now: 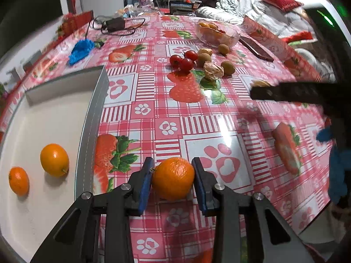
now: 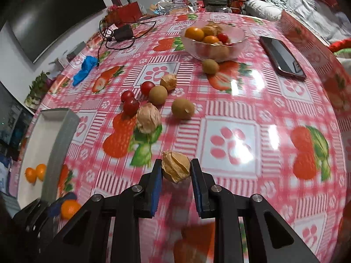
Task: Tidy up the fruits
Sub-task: 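Carry the physalis and orange over the white tray and open both tools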
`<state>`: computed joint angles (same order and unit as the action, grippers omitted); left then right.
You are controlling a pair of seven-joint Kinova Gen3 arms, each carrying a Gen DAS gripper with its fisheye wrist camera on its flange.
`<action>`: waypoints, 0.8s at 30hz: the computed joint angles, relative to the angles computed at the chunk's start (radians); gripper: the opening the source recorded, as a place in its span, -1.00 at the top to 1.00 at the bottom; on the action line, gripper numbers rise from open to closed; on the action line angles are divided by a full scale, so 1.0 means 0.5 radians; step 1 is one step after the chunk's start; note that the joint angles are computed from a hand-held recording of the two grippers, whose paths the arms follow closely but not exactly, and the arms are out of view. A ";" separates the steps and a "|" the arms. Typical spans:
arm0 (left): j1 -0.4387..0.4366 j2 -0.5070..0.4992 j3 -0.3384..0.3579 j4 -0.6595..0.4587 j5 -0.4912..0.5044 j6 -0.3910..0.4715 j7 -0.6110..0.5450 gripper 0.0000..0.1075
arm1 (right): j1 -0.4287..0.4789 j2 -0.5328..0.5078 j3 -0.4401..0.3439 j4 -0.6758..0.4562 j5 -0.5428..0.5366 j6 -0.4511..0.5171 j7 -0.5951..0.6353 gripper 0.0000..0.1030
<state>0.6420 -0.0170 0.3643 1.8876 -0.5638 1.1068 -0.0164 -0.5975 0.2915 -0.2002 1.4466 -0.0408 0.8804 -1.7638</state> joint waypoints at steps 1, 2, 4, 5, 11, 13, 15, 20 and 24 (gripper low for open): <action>-0.014 -0.039 -0.019 0.021 0.042 -0.051 -0.011 0.30 | 0.015 -0.031 -0.004 0.032 -0.018 -0.009 0.011 0.48; -0.032 -0.078 -0.028 0.042 0.080 -0.091 -0.012 0.30 | 0.025 -0.063 -0.007 0.065 -0.028 -0.021 0.021 0.48; -0.064 -0.135 -0.002 0.059 0.107 -0.097 0.022 0.30 | 0.034 -0.108 -0.011 0.114 -0.035 -0.043 0.025 0.48; -0.074 -0.153 0.028 0.053 0.100 -0.062 0.048 0.30 | 0.046 -0.135 -0.017 0.145 -0.054 -0.057 0.032 0.48; -0.111 -0.223 0.160 -0.030 0.054 0.144 0.091 0.30 | 0.090 -0.226 -0.045 0.230 -0.157 -0.092 0.085 0.48; -0.126 -0.254 0.172 -0.042 0.060 0.174 0.081 0.30 | 0.088 -0.248 -0.054 0.233 -0.174 -0.095 0.095 0.48; -0.147 -0.287 0.190 -0.050 0.071 0.208 0.074 0.30 | 0.076 -0.272 -0.061 0.232 -0.171 -0.096 0.094 0.48; -0.214 -0.377 0.239 -0.048 0.103 0.269 0.029 0.30 | 0.031 -0.311 -0.077 0.218 -0.131 -0.087 0.065 0.48; -0.286 -0.454 0.290 -0.040 0.132 0.323 -0.008 0.30 | -0.017 -0.313 -0.093 0.181 -0.089 -0.068 0.019 0.48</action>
